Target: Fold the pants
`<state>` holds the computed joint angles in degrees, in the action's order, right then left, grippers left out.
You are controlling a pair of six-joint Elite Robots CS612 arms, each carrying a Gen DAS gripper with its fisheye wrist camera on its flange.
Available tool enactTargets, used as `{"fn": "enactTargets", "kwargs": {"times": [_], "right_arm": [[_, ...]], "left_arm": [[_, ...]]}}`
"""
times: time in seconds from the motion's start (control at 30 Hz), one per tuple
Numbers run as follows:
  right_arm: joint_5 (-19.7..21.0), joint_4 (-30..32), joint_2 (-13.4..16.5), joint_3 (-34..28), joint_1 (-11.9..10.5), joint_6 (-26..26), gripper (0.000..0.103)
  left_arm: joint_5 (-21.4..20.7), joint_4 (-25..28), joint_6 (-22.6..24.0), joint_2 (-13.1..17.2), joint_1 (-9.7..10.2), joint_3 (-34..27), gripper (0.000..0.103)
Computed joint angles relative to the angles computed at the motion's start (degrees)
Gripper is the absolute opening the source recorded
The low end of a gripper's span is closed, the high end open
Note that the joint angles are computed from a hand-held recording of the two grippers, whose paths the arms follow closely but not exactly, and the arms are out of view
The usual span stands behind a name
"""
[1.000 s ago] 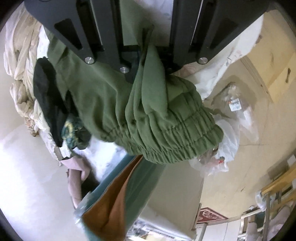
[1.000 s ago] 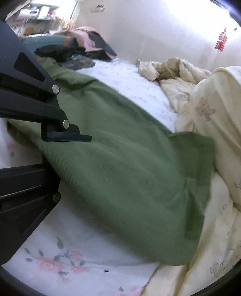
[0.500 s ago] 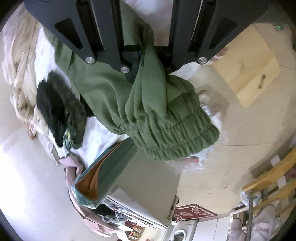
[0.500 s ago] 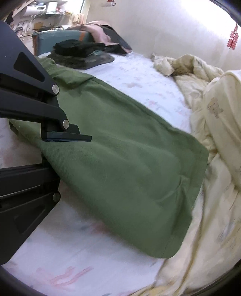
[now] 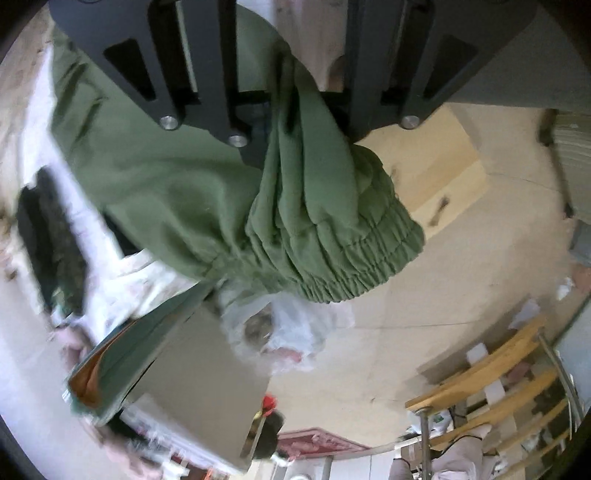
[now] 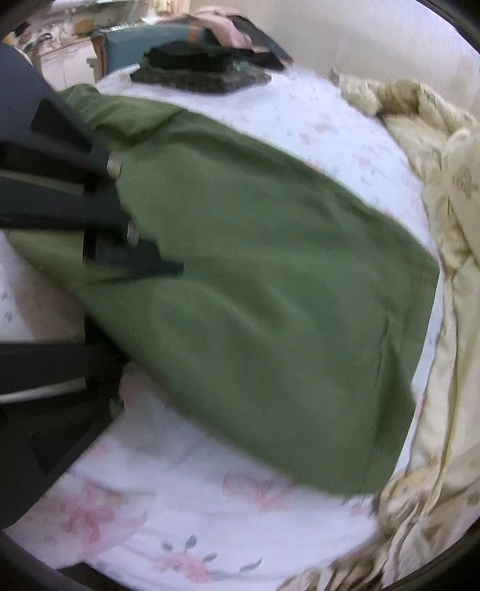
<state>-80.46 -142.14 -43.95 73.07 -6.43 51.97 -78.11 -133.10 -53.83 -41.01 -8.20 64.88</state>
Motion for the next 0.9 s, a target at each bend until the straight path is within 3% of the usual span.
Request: {"fn": "enactTargets", "kwargs": {"times": [0.07, 0.13, 0.23, 0.27, 0.33, 0.37, 0.5, 0.57, 0.63, 0.67, 0.73, 0.83, 0.9], "right_arm": [[-4.8, 1.5, -1.3, 0.8, 0.6, -0.1, 0.051], [-11.3, 4.2, -2.3, 0.3, 2.0, -2.0, 0.051], [-19.0, 0.4, -3.2, 0.1, 4.4, -7.9, 0.051], [-19.3, -2.3, -3.4, 0.1, 5.0, -10.4, 0.051], [-12.6, -8.3, -3.0, -0.4, 5.6, -17.1, 0.052], [-6.8, -8.1, -2.3, -1.8, 5.7, -21.3, 0.052], [9.3, -2.9, 0.9, -7.1, 7.2, -35.4, 0.052], [12.1, 1.7, 2.8, -10.1, 8.7, -40.8, 0.052], [12.0, 6.1, 4.9, -12.9, 10.3, -44.9, 0.051], [12.5, 8.6, 6.2, -14.5, 10.9, -46.3, 0.051], [14.0, 11.6, 7.8, -16.5, 11.7, -47.1, 0.046], [9.6, 16.5, 9.3, -19.1, 13.0, -50.7, 0.041], [8.2, 19.6, 9.5, -19.5, 12.9, -51.2, 0.035]], "left_arm": [[2.0, 4.4, -0.9, -0.1, -0.38, -0.8, 0.032], [3.7, 5.5, -3.0, -0.9, -0.72, 0.2, 0.035], [5.8, 5.7, -5.7, -2.0, -1.44, 1.2, 0.036], [6.0, 5.5, -6.1, -2.3, -1.58, 1.6, 0.038], [5.2, 7.2, -6.4, -2.4, -1.67, 1.0, 0.050], [4.8, 7.3, -6.0, -2.3, -1.61, 0.7, 0.062], [9.0, 5.8, -4.7, -2.1, -1.96, 0.2, 0.080], [9.2, 3.7, -4.7, -2.0, -1.92, 0.3, 0.080], [5.2, -4.0, -3.3, -2.0, -2.13, 1.5, 0.080], [2.6, -5.0, -1.0, -1.4, -2.38, 0.8, 0.080], [-4.2, -3.7, 9.4, 0.8, -3.69, -2.7, 0.080], [-12.2, -3.8, 24.4, 3.1, -6.66, -5.3, 0.080], [-13.4, 2.5, 34.7, 4.8, -8.85, -8.0, 0.080]]}}
